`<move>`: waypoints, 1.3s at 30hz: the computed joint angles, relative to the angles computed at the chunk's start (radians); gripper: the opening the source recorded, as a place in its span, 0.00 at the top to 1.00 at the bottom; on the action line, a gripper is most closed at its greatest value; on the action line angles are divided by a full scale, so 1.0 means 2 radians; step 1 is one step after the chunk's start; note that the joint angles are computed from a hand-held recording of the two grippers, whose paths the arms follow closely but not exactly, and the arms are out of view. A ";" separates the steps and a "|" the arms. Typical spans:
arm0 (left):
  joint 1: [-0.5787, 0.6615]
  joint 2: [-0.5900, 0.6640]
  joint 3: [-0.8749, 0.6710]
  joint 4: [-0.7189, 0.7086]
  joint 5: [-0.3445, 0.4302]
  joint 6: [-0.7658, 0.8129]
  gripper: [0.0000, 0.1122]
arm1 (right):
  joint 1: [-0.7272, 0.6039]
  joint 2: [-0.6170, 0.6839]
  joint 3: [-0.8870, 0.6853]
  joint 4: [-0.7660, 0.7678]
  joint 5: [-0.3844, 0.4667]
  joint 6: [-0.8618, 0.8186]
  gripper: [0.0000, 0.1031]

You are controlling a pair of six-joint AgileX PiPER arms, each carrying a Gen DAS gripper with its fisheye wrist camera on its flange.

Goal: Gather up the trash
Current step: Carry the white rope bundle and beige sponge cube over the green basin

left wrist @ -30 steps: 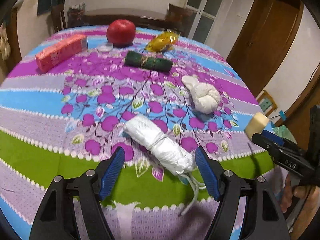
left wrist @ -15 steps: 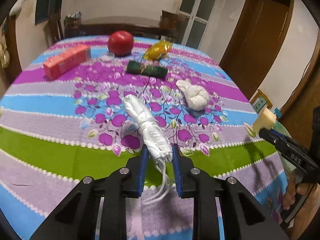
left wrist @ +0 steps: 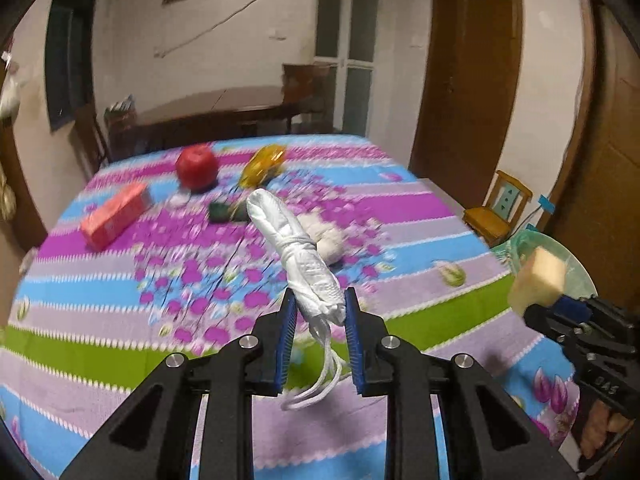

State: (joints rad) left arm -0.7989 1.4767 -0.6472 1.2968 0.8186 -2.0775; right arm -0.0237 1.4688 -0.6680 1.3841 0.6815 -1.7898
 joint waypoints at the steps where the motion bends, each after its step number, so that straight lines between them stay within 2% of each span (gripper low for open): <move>1: -0.005 0.008 -0.015 -0.001 0.006 0.011 0.78 | -0.011 -0.005 -0.001 -0.005 0.006 0.004 0.69; 10: -0.047 0.090 -0.169 -0.008 0.054 0.122 0.78 | -0.115 -0.036 -0.020 -0.049 0.047 0.023 0.69; 15: -0.055 0.137 -0.251 -0.016 0.055 0.180 0.78 | -0.171 -0.040 -0.044 -0.068 0.070 0.030 0.69; 26: -0.054 0.264 -0.456 -0.057 0.046 0.330 0.78 | -0.239 0.007 -0.114 -0.103 0.068 0.057 0.69; 29: -0.048 0.296 -0.503 -0.070 0.035 0.366 0.78 | -0.247 0.026 -0.132 -0.110 0.062 0.069 0.69; 32: -0.036 0.329 -0.557 -0.108 0.003 0.429 0.78 | -0.256 0.046 -0.154 -0.121 0.061 0.085 0.69; 35: -0.013 0.354 -0.603 -0.183 -0.045 0.520 0.78 | -0.258 0.068 -0.178 -0.137 0.050 0.108 0.69; 36: -0.001 0.363 -0.620 -0.227 -0.068 0.569 0.78 | -0.260 0.074 -0.183 -0.142 0.048 0.114 0.69; 39: 0.022 0.397 -0.676 -0.343 -0.096 0.702 0.78 | -0.261 0.094 -0.202 -0.159 0.040 0.138 0.69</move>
